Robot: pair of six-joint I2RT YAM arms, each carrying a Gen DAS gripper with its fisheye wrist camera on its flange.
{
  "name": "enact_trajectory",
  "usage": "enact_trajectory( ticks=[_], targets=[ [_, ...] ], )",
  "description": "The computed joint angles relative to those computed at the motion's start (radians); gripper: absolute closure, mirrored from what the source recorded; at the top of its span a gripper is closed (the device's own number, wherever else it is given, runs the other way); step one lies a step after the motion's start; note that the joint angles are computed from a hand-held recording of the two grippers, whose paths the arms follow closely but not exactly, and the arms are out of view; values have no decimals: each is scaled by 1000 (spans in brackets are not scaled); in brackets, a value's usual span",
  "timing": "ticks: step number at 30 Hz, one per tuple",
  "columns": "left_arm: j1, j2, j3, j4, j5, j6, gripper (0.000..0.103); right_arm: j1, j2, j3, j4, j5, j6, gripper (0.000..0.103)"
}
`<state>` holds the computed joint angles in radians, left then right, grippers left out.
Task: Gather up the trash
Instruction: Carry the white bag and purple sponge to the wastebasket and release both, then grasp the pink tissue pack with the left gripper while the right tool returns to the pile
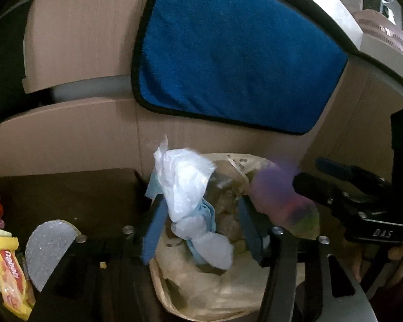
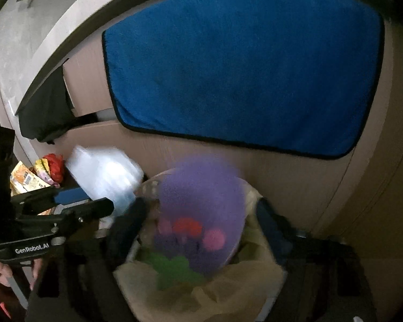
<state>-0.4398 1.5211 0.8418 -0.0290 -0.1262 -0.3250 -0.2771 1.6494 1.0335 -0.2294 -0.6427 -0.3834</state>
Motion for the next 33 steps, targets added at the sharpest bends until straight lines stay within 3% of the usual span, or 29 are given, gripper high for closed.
enact_trajectory(
  ticks=[4, 11, 17, 20, 24, 27, 31, 33],
  targets=[
    [42, -18, -6, -8, 60, -21, 43, -9, 22, 8, 6, -19, 28, 13],
    [113, -154, -117, 26, 77, -91, 43, -28, -31, -39, 51, -5, 58, 13],
    [182, -398, -235, -80, -19, -62, 43, 11, -135, -109, 76, 43, 63, 13],
    [271, -561, -280, -187, -19, -31, 43, 43, -186, -138, 71, 54, 65, 13],
    [511, -801, -320, -370, 84, 58, 43, 116, -242, -171, 51, 46, 75, 16],
    [763, -896, -328, -457, 234, 153, 43, 201, -294, -215, 65, 65, 101, 17],
    [1200, -935, -333, -545, 537, 350, 43, 336, -337, -250, 66, 121, 129, 17],
    [1409, -882, -327, -580, 701, 481, 43, 405, -336, -249, 52, 139, 150, 18]
  ],
)
